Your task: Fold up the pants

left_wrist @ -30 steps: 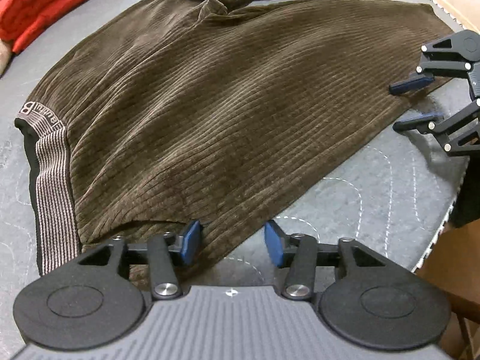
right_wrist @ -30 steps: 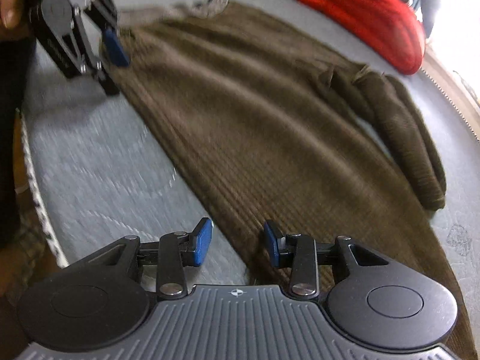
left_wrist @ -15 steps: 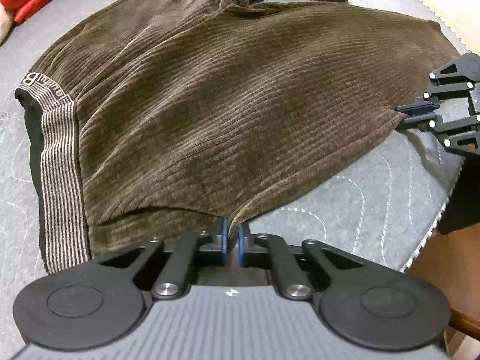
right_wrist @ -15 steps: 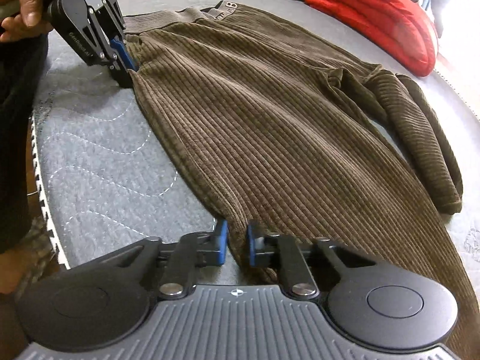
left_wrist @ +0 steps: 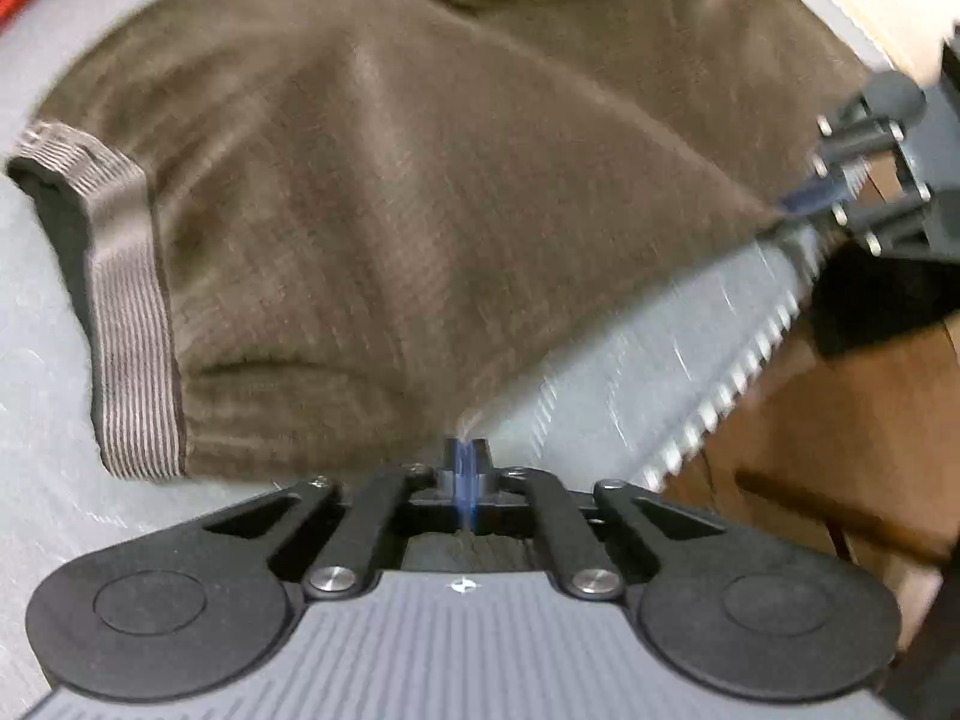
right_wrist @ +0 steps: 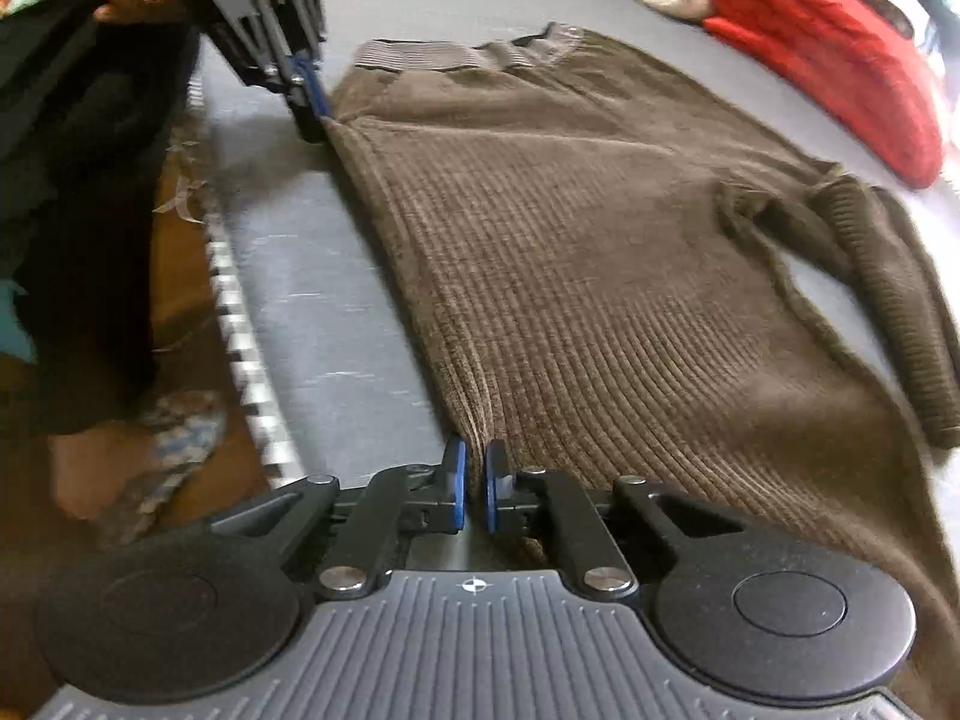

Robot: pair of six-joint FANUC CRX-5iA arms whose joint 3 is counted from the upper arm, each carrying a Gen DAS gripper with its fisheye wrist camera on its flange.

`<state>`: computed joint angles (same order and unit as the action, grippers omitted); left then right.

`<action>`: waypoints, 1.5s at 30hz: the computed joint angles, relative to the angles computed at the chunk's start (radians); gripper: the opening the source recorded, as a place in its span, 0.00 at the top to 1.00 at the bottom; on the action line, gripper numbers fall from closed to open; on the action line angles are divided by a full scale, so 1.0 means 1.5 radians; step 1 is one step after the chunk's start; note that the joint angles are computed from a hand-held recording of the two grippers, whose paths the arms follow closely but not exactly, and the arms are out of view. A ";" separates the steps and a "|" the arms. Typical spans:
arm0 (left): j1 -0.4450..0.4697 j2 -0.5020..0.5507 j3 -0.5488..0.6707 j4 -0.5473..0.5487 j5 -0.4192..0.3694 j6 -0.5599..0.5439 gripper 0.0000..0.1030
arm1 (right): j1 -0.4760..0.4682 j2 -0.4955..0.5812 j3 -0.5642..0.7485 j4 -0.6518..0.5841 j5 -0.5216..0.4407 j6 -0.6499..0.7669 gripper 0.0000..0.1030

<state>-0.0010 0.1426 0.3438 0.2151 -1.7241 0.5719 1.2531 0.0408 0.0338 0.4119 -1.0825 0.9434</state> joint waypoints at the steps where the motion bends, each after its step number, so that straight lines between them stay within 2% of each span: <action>1: -0.007 0.003 0.007 -0.019 -0.015 -0.017 1.00 | 0.006 0.003 0.002 0.006 -0.014 0.004 0.94; 3: -0.012 -0.005 0.002 -0.032 -0.004 -0.028 1.00 | 0.010 0.007 -0.005 0.039 -0.025 -0.009 0.94; 5: 0.023 -0.002 -0.010 0.050 0.001 -0.004 0.97 | 0.008 0.007 -0.010 0.065 -0.026 -0.051 0.92; 6: 0.045 -0.012 -0.030 0.101 0.026 0.005 0.95 | 0.006 0.006 -0.011 0.076 -0.028 -0.076 0.89; 7: 0.066 -0.026 -0.056 0.151 0.078 0.026 0.84 | 0.007 0.006 -0.010 0.088 -0.031 -0.100 0.85; 8: 0.079 -0.035 -0.071 0.177 0.121 0.055 0.75 | 0.011 0.002 -0.017 0.105 -0.032 -0.130 0.74; 9: 0.091 -0.042 -0.081 0.192 0.170 0.103 0.56 | 0.010 -0.006 -0.026 0.126 -0.028 -0.163 0.63; 10: 0.100 -0.044 -0.084 0.195 0.228 0.176 0.47 | 0.009 -0.015 -0.038 0.148 -0.024 -0.198 0.59; 12: 0.111 -0.035 -0.069 0.175 0.290 0.306 0.45 | 0.004 -0.037 -0.061 0.190 -0.025 -0.273 0.57; 15: 0.116 0.025 0.012 0.113 0.271 0.507 0.40 | -0.007 -0.077 -0.088 0.247 -0.053 -0.382 0.57; 16: 0.114 0.046 0.040 0.093 0.253 0.553 0.40 | -0.011 -0.093 -0.096 0.266 -0.066 -0.417 0.57; 18: 0.116 0.078 0.069 0.095 0.226 0.590 0.39 | -0.015 -0.124 -0.113 0.303 -0.104 -0.477 0.55; 22: 0.093 0.129 0.132 0.058 0.153 0.575 0.39 | -0.013 -0.180 -0.153 0.362 -0.200 -0.582 0.52; 24: 0.084 0.123 0.123 0.042 0.169 0.539 0.38 | -0.007 -0.200 -0.179 0.386 -0.255 -0.664 0.50; 25: 0.081 0.119 0.120 0.038 0.177 0.518 0.42 | -0.008 -0.209 -0.194 0.388 -0.280 -0.715 0.50; 26: 0.081 0.115 0.114 0.043 0.178 0.505 0.45 | -0.011 -0.213 -0.194 0.375 -0.304 -0.749 0.50; 28: 0.085 0.104 0.104 0.049 0.184 0.467 0.72 | -0.016 -0.213 -0.194 0.370 -0.355 -0.818 0.50; 31: 0.092 0.055 0.057 0.056 0.240 0.408 0.82 | -0.024 -0.202 -0.187 0.365 -0.409 -0.886 0.50; 33: 0.103 0.026 0.032 0.055 0.259 0.406 0.84 | -0.026 -0.182 -0.167 0.334 -0.468 -0.907 0.50; 35: 0.109 0.024 0.040 0.040 0.241 0.417 0.88 | -0.039 -0.155 -0.133 0.271 -0.546 -0.933 0.50; 36: 0.103 0.027 0.053 0.007 0.226 0.423 0.96 | -0.045 -0.152 -0.120 0.233 -0.582 -0.971 0.50; 37: 0.083 0.032 0.078 -0.060 0.206 0.435 1.00 | -0.046 -0.162 -0.120 0.194 -0.608 -1.029 0.50; 38: 0.064 0.034 0.093 -0.126 0.194 0.434 1.00 | -0.043 -0.180 -0.129 0.162 -0.623 -1.090 0.50; 39: 0.054 0.039 0.105 -0.158 0.174 0.435 1.00 | -0.035 -0.207 -0.145 0.127 -0.638 -1.168 0.50; 40: 0.055 0.035 0.098 -0.154 0.176 0.441 0.99 | -0.022 -0.232 -0.163 0.102 -0.649 -1.230 0.50; 42: 0.078 -0.002 0.042 -0.088 0.255 0.435 0.97 | 0.009 -0.276 -0.201 0.066 -0.672 -1.336 0.50; 43: 0.091 -0.019 0.018 -0.047 0.288 0.427 0.89 | 0.028 -0.296 -0.222 0.055 -0.688 -1.376 0.50; 45: 0.106 -0.041 -0.016 0.029 0.320 0.405 0.80 | 0.067 -0.338 -0.259 0.038 -0.700 -1.465 0.50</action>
<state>0.1575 0.0813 0.3194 0.2582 -1.2436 1.1799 1.3536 -0.4665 -0.3547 0.4682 -2.1319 -1.2540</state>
